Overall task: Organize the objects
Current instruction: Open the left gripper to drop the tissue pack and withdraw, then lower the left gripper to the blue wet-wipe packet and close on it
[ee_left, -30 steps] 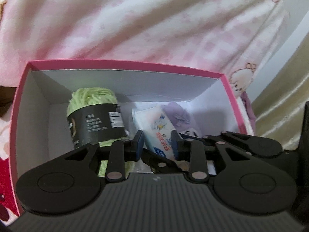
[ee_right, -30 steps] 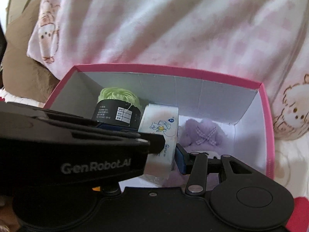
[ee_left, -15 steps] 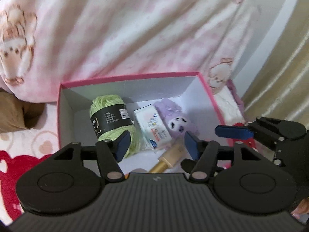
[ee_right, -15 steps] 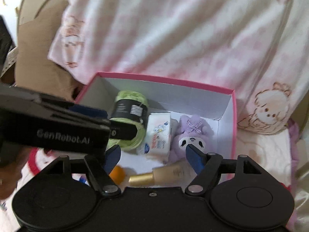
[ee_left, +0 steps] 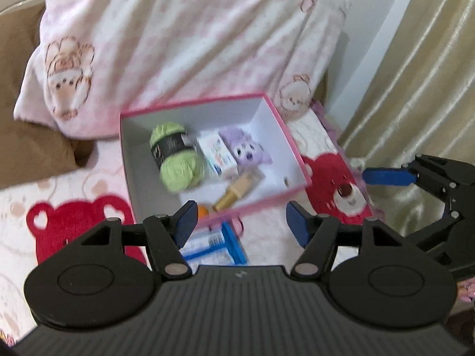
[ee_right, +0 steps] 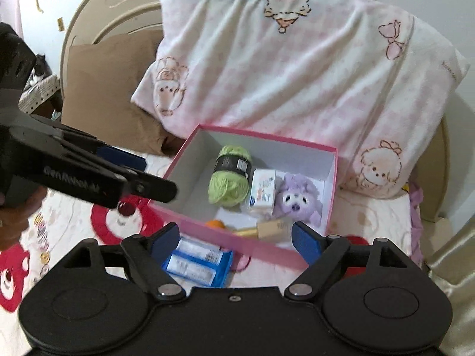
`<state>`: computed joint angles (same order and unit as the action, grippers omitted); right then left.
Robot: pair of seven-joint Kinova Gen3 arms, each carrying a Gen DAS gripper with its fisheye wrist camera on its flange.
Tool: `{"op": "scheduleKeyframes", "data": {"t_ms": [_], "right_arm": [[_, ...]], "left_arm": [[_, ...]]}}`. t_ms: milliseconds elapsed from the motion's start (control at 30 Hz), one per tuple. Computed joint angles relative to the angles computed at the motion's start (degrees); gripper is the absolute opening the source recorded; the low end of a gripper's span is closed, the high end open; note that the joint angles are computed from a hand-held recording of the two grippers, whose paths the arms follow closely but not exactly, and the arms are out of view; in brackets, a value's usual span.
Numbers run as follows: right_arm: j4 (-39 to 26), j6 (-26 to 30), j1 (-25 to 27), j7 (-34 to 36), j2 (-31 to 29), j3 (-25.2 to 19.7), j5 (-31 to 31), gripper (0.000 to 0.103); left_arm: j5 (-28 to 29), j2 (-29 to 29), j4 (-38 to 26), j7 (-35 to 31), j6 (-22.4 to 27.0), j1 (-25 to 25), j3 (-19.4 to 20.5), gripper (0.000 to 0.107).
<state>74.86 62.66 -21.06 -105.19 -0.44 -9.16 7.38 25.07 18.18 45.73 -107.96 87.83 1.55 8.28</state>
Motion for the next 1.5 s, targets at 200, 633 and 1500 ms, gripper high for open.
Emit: {"op": "scheduleKeyframes", "data": {"t_ms": [200,633,1500], "right_arm": [[2.70,0.79,0.35,1.37,-3.95,-0.33,-4.39,0.086],[20.07,-16.47,3.53,1.68,-11.49,-2.84,-9.11,0.087],[30.86,-37.53,2.80,-3.49,2.80,2.50,-15.93,0.087]], "left_arm": [[0.35,-5.55,6.35,-4.98,0.30,-2.25,-1.24,0.065],[6.83,-13.78,28.77,-19.67,-10.75,-5.24,-5.28,0.063],[17.38,-8.97,53.66,-27.25,-40.59,-6.32,-4.32,0.053]]}}
